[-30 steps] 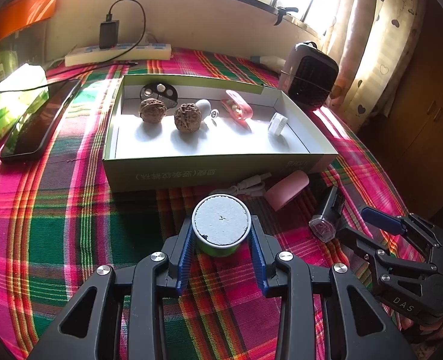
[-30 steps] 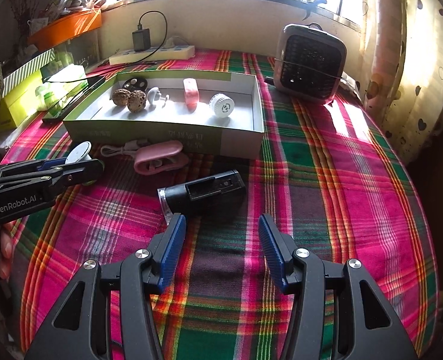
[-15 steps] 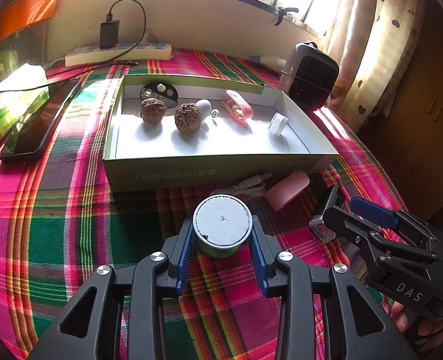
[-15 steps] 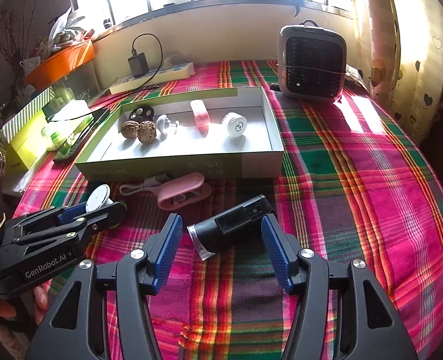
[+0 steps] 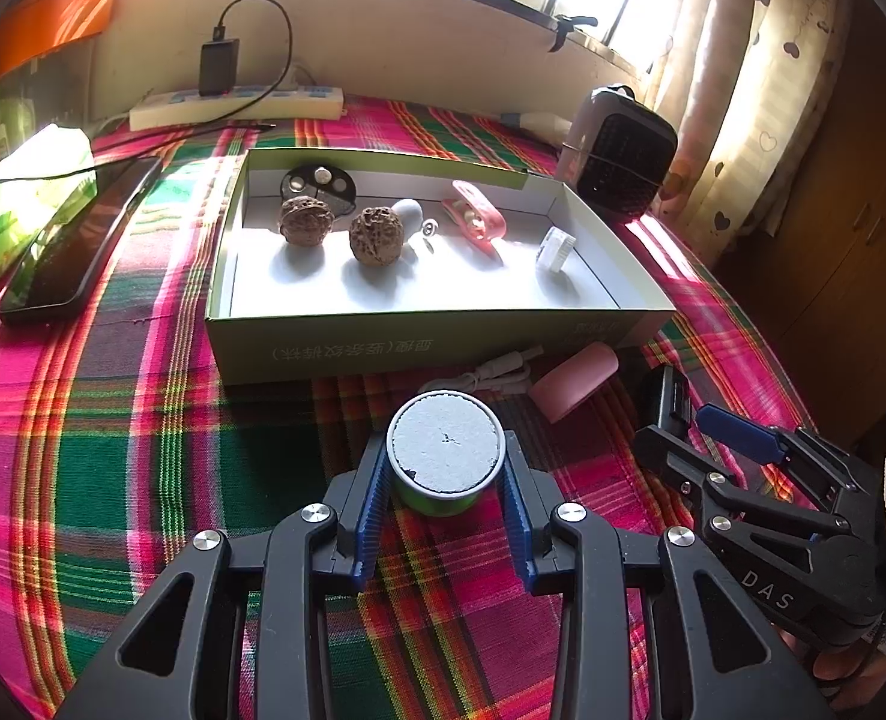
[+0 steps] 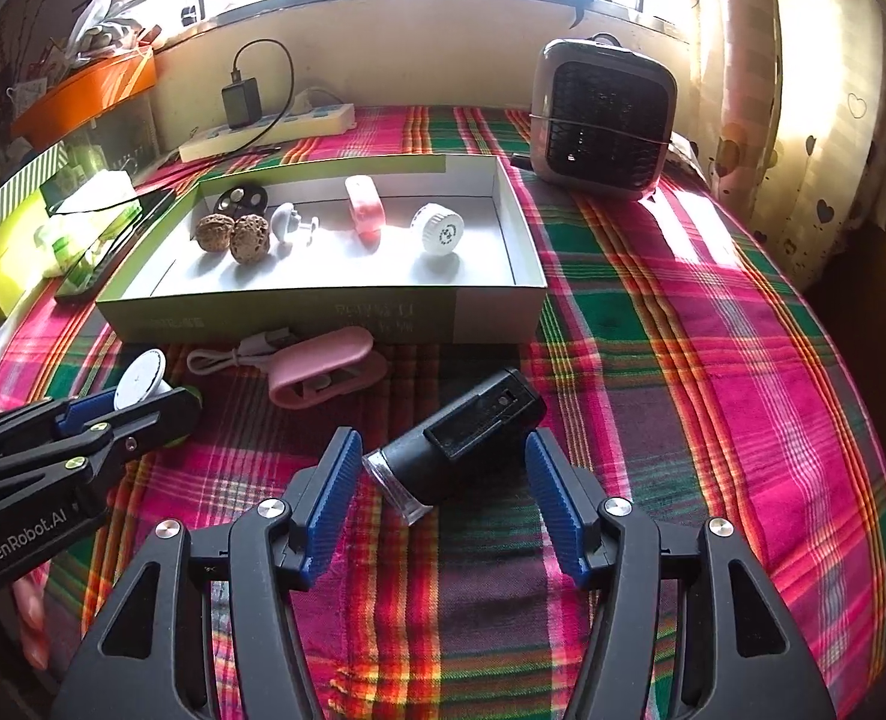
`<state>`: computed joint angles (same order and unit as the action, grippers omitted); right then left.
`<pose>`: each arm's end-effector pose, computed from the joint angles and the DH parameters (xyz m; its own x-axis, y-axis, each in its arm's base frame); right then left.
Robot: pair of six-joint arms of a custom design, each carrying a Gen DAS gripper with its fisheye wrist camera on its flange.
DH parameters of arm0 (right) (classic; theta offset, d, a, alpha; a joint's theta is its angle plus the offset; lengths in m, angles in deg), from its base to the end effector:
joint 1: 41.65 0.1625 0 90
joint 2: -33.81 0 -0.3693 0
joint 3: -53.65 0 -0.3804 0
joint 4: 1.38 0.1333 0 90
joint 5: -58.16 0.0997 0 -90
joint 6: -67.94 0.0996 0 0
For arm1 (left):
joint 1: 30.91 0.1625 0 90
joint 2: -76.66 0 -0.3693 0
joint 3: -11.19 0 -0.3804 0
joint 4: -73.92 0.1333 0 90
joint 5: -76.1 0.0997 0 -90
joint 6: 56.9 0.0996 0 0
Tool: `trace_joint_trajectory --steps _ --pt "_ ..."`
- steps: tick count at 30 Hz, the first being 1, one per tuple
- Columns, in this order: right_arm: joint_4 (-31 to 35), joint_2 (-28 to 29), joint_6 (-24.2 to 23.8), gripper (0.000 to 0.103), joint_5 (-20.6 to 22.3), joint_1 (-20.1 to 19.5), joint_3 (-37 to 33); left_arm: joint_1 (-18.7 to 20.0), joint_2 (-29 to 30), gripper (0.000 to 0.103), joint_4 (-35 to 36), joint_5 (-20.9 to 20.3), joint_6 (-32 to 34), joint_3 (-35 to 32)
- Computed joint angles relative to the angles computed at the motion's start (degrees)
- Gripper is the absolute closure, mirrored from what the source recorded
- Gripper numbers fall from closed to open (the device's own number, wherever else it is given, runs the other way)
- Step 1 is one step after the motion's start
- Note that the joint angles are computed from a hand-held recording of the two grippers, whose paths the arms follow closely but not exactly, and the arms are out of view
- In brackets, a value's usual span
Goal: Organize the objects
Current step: 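Close the right tool on the black cylinder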
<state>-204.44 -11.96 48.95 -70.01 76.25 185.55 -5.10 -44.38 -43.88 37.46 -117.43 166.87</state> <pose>0.2541 -0.3267 0.0229 -0.6451 -0.3704 0.6684 -0.6632 0.7058 -0.2490 -0.1009 -0.2833 0.1891 -0.8707 -0.0799 -0.4852 0.2760 0.7373 -0.6166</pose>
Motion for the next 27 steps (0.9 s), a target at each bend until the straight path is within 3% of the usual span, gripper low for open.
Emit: trace_joint_trajectory --steps 14,27 --pt "0.6 -2.2 1.7 0.045 -1.6 -2.9 0.9 0.7 1.8 0.071 -1.7 0.1 1.3 -0.4" --pt "1.2 -3.0 -0.1 0.045 -0.7 -4.7 0.0 1.1 3.3 0.071 -0.9 0.2 1.4 -1.3"
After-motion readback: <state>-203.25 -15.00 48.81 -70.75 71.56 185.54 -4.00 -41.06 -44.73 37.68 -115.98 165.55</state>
